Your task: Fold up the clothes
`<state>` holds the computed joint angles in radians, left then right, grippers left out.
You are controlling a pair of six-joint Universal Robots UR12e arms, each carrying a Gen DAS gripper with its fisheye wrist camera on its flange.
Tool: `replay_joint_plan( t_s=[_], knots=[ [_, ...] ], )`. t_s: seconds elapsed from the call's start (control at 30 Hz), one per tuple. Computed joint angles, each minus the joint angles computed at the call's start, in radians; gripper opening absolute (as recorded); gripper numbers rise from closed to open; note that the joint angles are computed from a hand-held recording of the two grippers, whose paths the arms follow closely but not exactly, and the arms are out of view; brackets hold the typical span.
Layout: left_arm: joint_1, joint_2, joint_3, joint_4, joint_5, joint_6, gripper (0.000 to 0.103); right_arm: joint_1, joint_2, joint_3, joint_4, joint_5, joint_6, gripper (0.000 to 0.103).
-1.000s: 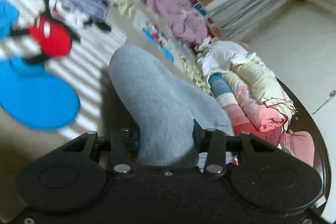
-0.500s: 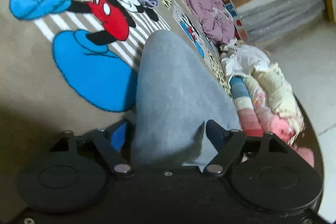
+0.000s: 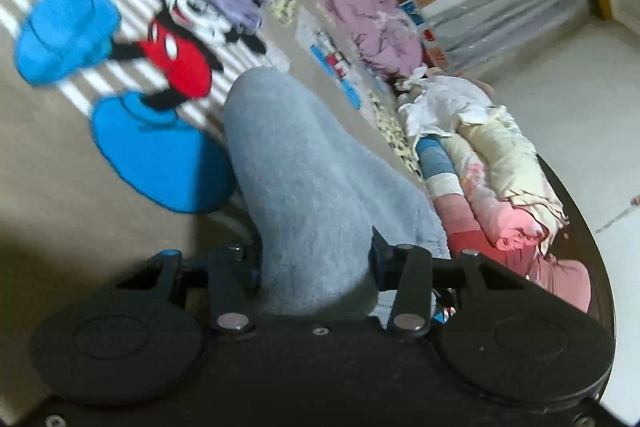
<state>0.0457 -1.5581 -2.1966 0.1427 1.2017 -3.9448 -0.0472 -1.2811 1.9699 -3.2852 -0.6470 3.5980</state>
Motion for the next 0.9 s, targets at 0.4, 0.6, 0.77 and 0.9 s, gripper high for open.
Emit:
replay_joint_plan(
  t_s=[0.4, 0.6, 0.77, 0.9],
  knots=[
    [0.132, 0.221, -0.146, 0.079, 0.040, -0.045, 0.044, 0.111, 0.006, -0.035, -0.207, 0.102, 0.276, 0.062],
    [0.203, 0.239, -0.196, 0.112, 0.010, -0.130, 0.044, 0.175, 0.009, -0.092, -0.082, 0.106, 0.233, 0.062],
    [0.261, 0.228, -0.211, 0.094, -0.057, -0.168, 0.044, 0.204, -0.007, -0.095, 0.096, 0.079, 0.109, 0.062],
    [0.283, 0.200, -0.179, 0.099, -0.080, -0.155, 0.044, 0.219, 0.017, -0.129, 0.117, 0.065, 0.097, 0.062]
  ],
)
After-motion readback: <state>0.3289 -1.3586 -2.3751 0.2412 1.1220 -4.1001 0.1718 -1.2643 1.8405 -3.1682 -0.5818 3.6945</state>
